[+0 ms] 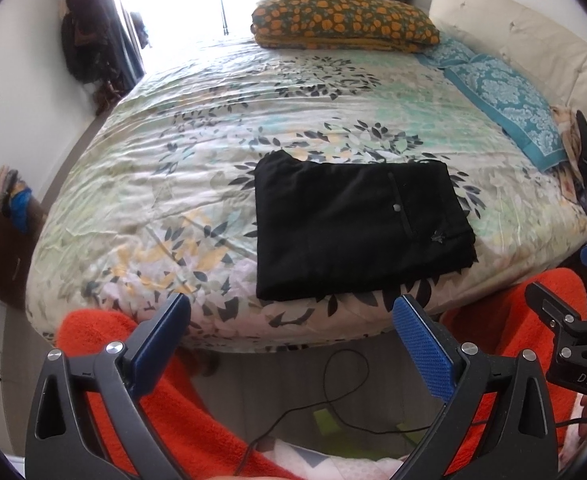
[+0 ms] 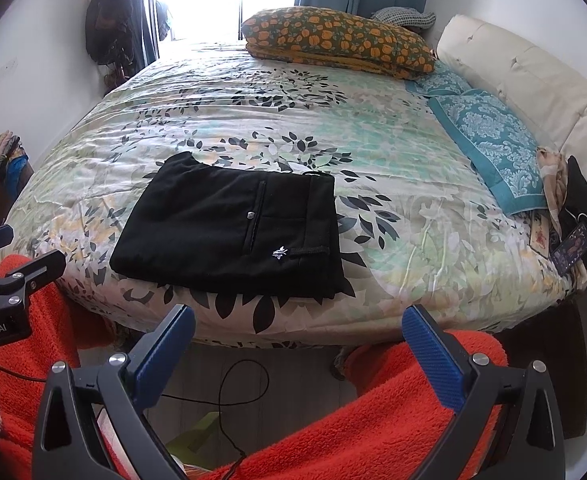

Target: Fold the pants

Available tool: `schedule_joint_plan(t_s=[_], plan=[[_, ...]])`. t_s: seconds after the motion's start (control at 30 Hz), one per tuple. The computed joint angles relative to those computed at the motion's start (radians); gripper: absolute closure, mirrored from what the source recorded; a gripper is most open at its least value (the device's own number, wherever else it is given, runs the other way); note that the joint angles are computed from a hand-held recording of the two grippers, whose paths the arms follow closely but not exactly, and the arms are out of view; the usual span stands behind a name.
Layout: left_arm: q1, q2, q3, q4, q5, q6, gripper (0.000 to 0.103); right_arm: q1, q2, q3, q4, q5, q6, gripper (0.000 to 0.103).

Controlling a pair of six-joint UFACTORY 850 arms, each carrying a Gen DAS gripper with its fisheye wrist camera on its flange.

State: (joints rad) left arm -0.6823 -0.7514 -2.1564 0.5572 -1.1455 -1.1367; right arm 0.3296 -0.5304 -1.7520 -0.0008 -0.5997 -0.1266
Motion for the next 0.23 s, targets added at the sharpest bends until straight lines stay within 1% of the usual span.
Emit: schedule_joint_plan(t_s=[0.17, 0.23], plan=[[-0.001, 0.017, 0.028, -0.002, 0.032, -0.013, 0.001, 0.004, 0.003, 0.009, -0.02, 0.008, 0.007, 0.0], [-0.007, 0.015, 0.023, 0.015, 0.027, -0.012, 0.001, 0.004, 0.004, 0.011, -0.017, 0.011, -0.001, 0.0]])
